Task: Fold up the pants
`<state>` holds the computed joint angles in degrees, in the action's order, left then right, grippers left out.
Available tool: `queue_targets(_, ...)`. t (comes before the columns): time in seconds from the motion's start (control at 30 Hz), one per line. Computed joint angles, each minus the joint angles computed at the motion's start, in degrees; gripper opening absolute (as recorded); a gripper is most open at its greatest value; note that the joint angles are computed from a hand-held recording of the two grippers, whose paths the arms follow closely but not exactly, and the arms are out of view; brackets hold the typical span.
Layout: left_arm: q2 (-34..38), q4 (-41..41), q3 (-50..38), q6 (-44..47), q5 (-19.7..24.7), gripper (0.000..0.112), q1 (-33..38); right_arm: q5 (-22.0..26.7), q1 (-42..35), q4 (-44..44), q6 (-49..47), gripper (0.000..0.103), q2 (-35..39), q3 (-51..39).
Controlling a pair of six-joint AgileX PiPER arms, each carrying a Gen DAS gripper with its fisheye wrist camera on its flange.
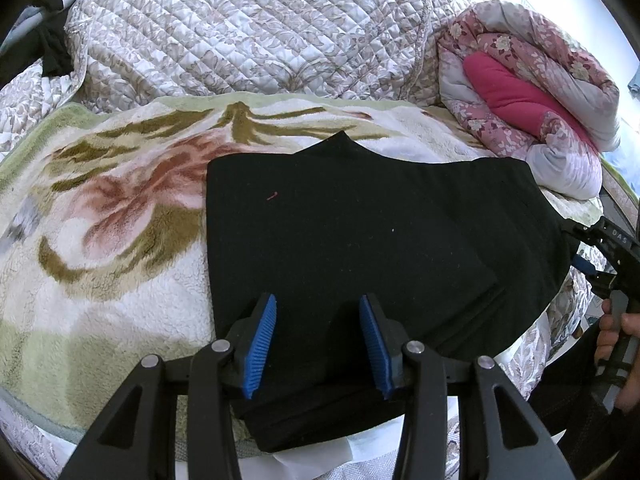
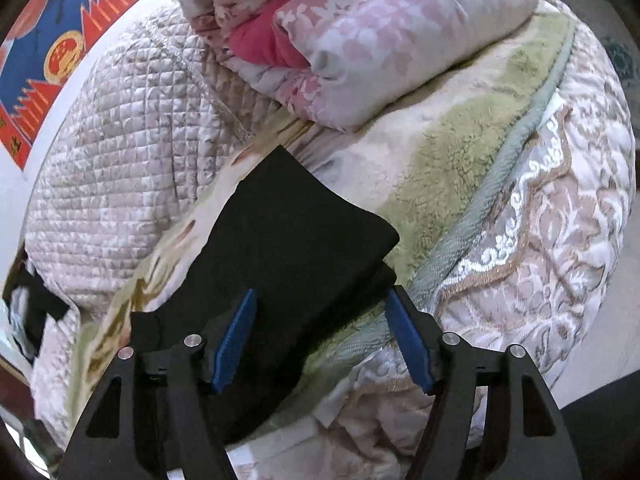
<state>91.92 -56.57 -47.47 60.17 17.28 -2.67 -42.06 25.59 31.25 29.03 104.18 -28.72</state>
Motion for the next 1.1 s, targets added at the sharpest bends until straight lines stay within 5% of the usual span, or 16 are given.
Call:
queue_targets(0.37, 0.1, -0.4, 0.1, 0.0, -0.2, 0.048, -0.3, 3.3, -5.4, -9.0, 0.6, 0.067, 2.0, -6.6)
queue_targets(0.57, 0.0, 0.1, 0.0, -0.2, -0.1, 0.049, -0.1, 13.5, -7.4, -9.0, -8.1, 0.038, 3.6, -15.2)
queue_targets(0.7, -0.1, 0.3, -0.3, -1.1, 0.6, 0.049, -0.1, 15.9, -5.4, -4.5, -16.4, 0.019, 0.6, -16.6)
queue_targets(1.1, 0.0, 2.8, -3.9, -7.2, 3.8, 0.049, 6.0, 23.7, 7.6, 16.4, -47.9, 0.018, 0.6, -31.7)
